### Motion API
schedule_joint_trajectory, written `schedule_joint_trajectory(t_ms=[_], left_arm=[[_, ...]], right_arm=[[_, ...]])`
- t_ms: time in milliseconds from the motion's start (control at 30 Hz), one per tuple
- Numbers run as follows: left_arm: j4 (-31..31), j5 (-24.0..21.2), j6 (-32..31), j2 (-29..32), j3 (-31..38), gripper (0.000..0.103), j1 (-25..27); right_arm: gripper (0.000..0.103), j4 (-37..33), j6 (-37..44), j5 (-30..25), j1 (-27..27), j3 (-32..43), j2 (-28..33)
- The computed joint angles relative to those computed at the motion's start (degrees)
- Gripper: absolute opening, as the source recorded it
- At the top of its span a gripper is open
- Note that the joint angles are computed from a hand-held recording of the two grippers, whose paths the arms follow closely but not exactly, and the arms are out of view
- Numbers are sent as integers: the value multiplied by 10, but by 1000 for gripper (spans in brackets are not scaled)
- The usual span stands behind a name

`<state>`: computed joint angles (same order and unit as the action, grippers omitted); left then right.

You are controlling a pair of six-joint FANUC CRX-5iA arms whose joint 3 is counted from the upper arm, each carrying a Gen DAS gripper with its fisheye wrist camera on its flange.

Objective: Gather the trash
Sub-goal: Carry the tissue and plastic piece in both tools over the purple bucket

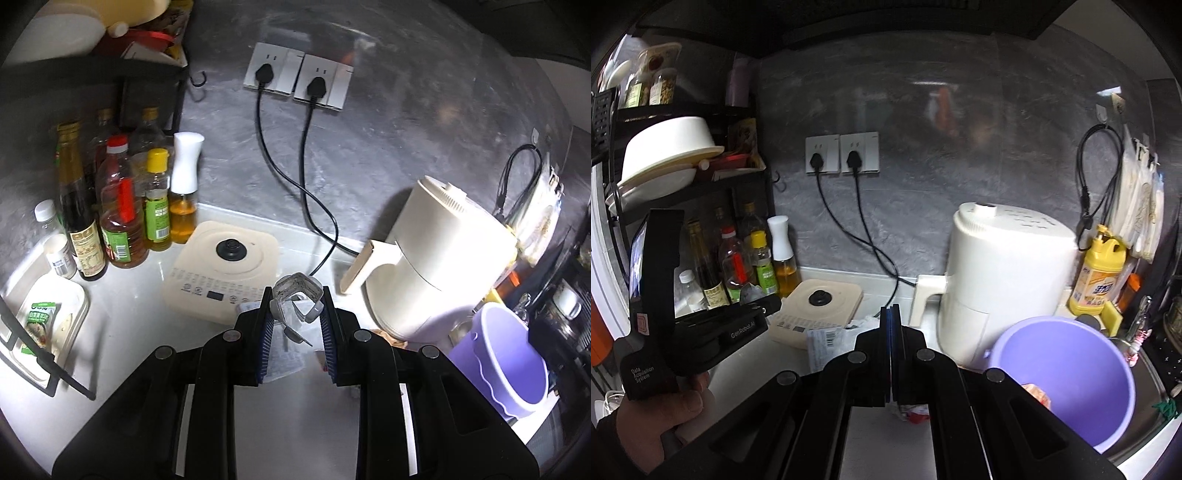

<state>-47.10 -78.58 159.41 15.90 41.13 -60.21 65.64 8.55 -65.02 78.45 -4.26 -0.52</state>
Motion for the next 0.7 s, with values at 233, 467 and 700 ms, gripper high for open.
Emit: schedule_joint_trajectory(t_ms=[233,467,700], left_arm=[[15,-5,14,3,-11,24,4],[43,-6,35,-19,-69,24,22],[69,11,50,-45,-133,24,54]], right_arm=[[55,-96,28,-11,-10,-1,6],[44,-160,58,-5,-38,13,44],[46,-191,84,-12,-79,57,110]])
